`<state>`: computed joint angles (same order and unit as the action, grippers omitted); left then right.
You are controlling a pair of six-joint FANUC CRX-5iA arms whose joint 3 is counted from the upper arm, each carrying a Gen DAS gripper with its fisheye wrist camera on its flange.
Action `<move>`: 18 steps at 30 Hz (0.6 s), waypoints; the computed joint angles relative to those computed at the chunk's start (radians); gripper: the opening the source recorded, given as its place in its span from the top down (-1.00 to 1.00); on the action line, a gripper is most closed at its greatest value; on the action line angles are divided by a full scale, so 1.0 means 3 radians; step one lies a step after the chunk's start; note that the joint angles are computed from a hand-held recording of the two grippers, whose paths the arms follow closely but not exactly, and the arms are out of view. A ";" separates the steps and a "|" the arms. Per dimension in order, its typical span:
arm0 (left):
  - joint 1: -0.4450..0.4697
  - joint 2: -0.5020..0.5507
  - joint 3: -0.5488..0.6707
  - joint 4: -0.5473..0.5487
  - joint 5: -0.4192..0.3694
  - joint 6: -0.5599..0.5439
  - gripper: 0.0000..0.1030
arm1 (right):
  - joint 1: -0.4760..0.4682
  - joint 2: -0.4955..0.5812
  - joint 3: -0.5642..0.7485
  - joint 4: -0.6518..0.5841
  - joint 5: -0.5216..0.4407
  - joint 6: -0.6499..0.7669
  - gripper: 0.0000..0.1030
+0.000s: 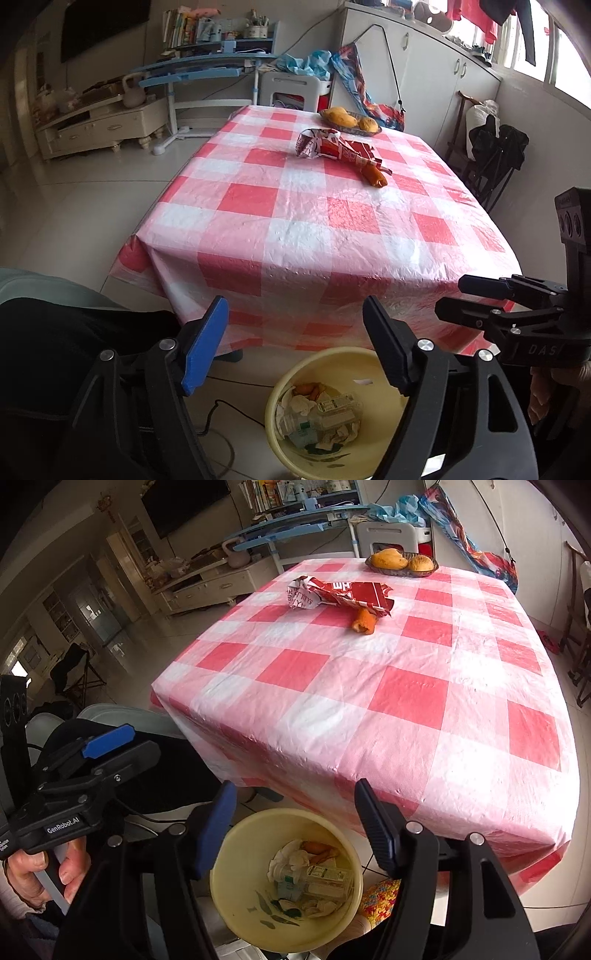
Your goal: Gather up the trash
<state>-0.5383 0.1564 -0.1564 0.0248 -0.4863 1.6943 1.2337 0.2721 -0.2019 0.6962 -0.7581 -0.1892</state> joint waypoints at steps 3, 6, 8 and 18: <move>-0.0006 -0.0004 0.0014 -0.0061 0.0019 0.0075 -0.48 | -0.0001 0.0023 0.0029 -0.0011 -0.0022 0.0011 -0.25; -0.0008 -0.0022 0.0011 -0.0122 0.0048 0.0134 -0.51 | 0.0008 0.0025 0.0017 0.0024 -0.0028 -0.0028 -0.30; -0.0007 -0.0032 0.0005 -0.0144 0.0057 0.0157 -0.54 | 0.0014 0.0028 0.0018 0.0029 -0.0041 -0.0032 -0.31; 0.0006 -0.0015 0.0045 -0.0144 0.0087 0.0124 -0.56 | 0.0008 0.0035 0.0022 0.0024 -0.0006 -0.0005 -0.32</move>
<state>-0.5366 0.1518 -0.1430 -0.0183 -0.4602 1.7316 1.2360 0.2826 -0.1952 0.7034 -0.7600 -0.1906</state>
